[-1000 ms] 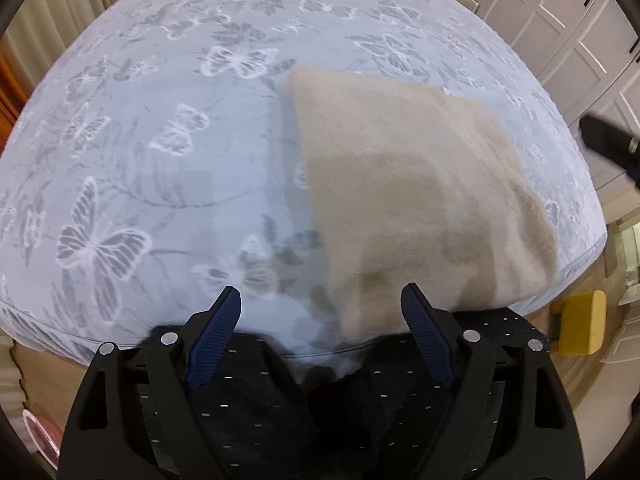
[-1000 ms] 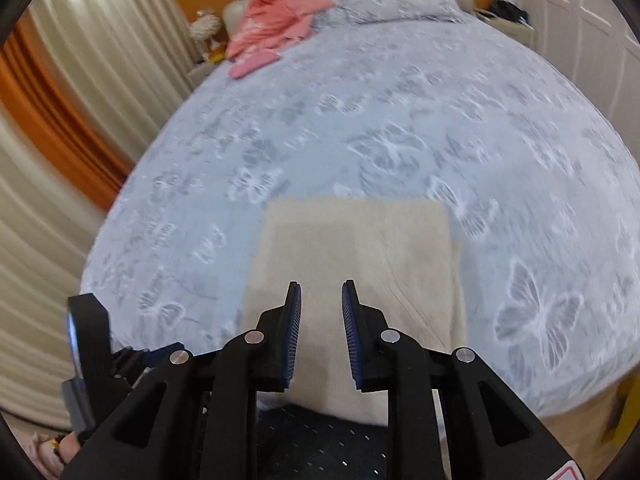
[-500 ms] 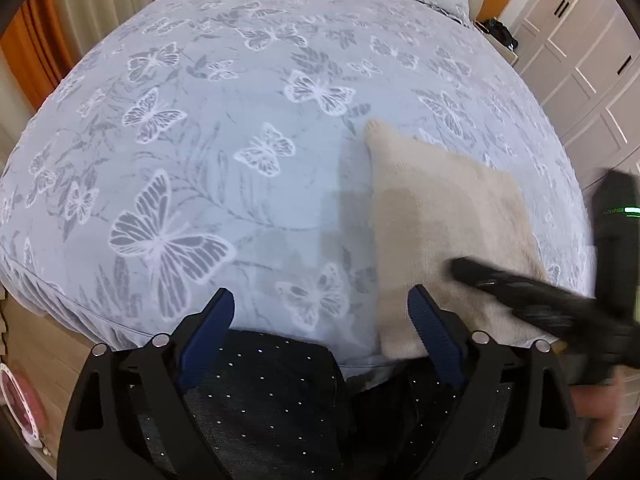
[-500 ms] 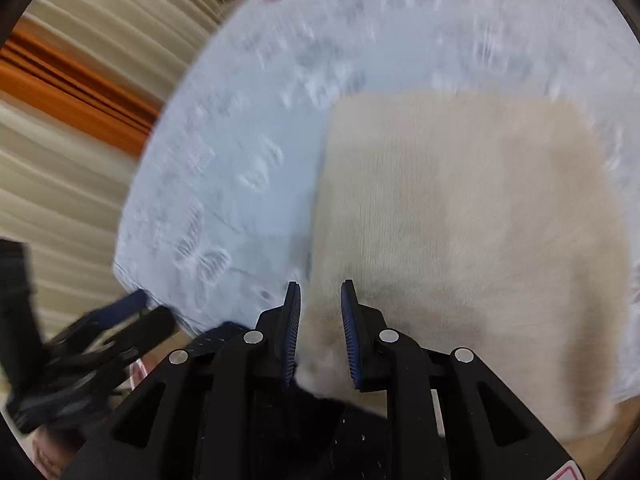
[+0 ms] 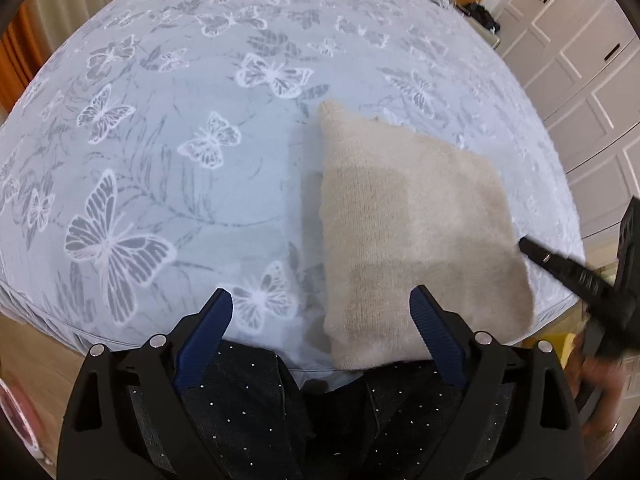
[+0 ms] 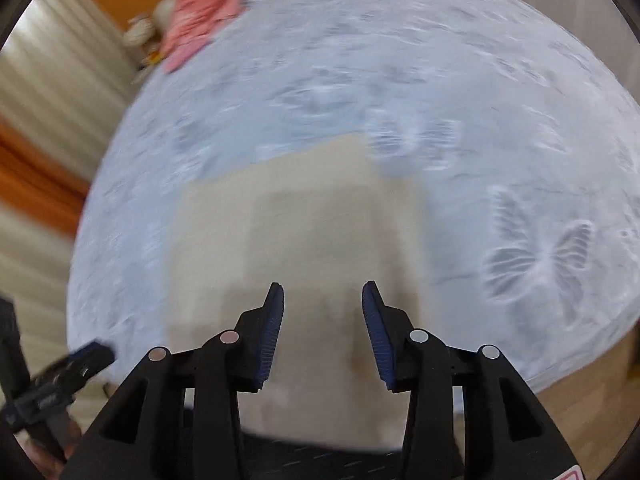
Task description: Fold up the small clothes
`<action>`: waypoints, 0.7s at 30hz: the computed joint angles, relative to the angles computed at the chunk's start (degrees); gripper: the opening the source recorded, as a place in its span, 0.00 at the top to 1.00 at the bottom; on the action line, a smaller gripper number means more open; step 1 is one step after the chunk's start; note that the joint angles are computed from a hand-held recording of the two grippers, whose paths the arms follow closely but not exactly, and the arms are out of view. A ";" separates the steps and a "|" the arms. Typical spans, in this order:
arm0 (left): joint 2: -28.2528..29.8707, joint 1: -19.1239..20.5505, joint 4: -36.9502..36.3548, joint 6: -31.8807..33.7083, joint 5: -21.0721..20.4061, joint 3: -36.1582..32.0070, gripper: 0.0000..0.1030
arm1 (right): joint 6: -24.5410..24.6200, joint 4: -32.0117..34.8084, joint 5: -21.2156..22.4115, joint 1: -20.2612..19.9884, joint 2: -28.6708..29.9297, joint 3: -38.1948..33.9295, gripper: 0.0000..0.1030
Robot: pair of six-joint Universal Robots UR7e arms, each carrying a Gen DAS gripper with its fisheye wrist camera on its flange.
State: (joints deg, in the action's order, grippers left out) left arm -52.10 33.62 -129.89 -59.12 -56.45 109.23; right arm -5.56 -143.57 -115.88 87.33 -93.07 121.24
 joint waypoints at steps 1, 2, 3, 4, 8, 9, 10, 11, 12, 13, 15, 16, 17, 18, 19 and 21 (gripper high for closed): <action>0.45 0.18 -0.18 0.03 -0.29 -0.26 0.15 | 0.63 1.23 1.03 -1.32 0.36 -0.99 0.60; 0.99 0.35 -0.41 0.02 -0.50 -0.66 0.15 | 1.01 2.51 3.45 -2.99 1.19 -2.06 0.59; 1.43 0.32 -0.81 0.05 -0.65 -0.94 0.15 | 0.77 3.48 5.65 -4.53 1.66 -2.58 0.56; 2.07 0.33 -1.49 0.55 -0.87 -1.38 0.15 | 0.91 4.67 7.64 -5.95 3.01 -3.47 0.54; 4.14 0.80 -0.74 2.44 -0.94 -3.72 0.15 | 2.03 4.03 11.49 -7.09 4.38 -3.60 0.91; 4.37 0.94 -0.70 2.74 -0.71 -4.09 0.15 | 1.34 1.11 11.90 -6.67 3.27 -2.36 0.91; 4.51 1.12 -1.10 3.13 -0.37 -4.27 0.15 | -0.01 -1.38 12.40 -6.59 2.13 -1.52 0.91; 4.79 1.41 -1.83 3.67 0.09 -4.49 0.14 | -0.70 -2.26 11.89 -6.76 1.86 -0.74 0.91; 5.20 1.82 -2.76 4.38 0.13 -4.72 0.14 | -1.49 -1.60 10.14 -7.16 2.83 -1.13 0.91; 5.85 2.49 -3.96 5.30 -0.39 -5.09 0.14 | -2.04 0.33 7.62 -7.23 4.56 -2.15 0.89; 7.47 4.18 -5.73 6.41 -3.03 -6.32 0.14 | -3.52 2.04 6.26 -7.74 5.97 -2.77 0.85; 8.28 5.10 -6.60 6.87 -4.64 -7.00 0.14 | -3.69 1.44 6.94 -7.62 5.49 -2.65 0.77; 9.16 6.00 -7.85 7.07 -5.94 -7.57 0.14 | -3.43 0.27 7.47 -7.33 4.61 -2.31 0.71; 9.73 6.47 -8.35 6.53 -6.12 -7.92 0.14 | -3.02 -1.51 7.26 -7.03 3.74 -1.73 0.50; 10.16 6.83 -8.85 5.77 -6.05 -8.07 0.14 | -2.73 -3.01 6.25 -6.81 3.15 -1.15 0.27; 11.01 7.89 -9.71 3.81 -6.65 -8.21 0.12 | -2.50 -5.55 2.93 -6.41 2.75 -0.37 0.22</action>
State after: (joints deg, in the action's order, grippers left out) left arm -41.09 41.51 -139.61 -55.31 -63.10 101.02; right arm -8.06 -149.11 -112.95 80.92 -90.32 120.87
